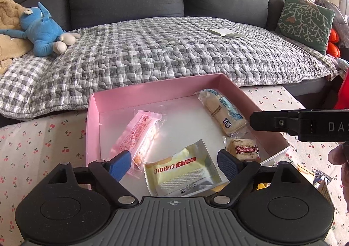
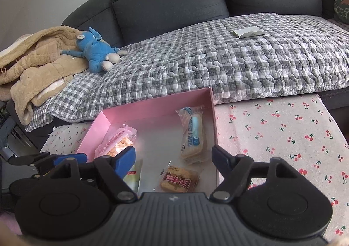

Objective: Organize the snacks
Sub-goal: 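Place both held packs into the pink box and open both tools, then grasp a red candy wrapper with the left tool while the right tool grasps another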

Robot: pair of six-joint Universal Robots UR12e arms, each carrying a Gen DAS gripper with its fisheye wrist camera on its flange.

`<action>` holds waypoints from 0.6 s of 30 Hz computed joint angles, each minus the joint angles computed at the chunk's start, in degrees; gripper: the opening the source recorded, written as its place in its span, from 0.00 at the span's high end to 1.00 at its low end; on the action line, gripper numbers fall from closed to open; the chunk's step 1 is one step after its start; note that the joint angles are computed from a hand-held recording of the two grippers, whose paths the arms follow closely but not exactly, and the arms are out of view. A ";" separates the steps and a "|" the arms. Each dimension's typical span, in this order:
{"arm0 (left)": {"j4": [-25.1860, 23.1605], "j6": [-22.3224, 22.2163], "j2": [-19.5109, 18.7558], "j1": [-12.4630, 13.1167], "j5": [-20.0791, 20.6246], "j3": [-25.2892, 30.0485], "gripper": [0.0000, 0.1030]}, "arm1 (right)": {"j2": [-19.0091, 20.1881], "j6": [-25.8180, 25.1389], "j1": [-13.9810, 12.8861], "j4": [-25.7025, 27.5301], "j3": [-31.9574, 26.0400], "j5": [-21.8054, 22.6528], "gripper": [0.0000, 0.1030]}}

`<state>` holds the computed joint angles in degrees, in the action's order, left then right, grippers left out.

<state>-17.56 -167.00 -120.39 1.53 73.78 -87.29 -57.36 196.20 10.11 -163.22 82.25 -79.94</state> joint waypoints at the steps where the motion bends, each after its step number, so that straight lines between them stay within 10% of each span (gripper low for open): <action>1: -0.09 0.01 0.15 0.09 -0.12 -0.14 0.13 | -0.09 0.08 0.00 0.16 0.06 -0.08 0.27; 18: 1.39 1.47 5.24 2.63 -2.59 -6.20 0.05 | -3.70 -3.62 1.37 1.34 3.43 -2.15 0.04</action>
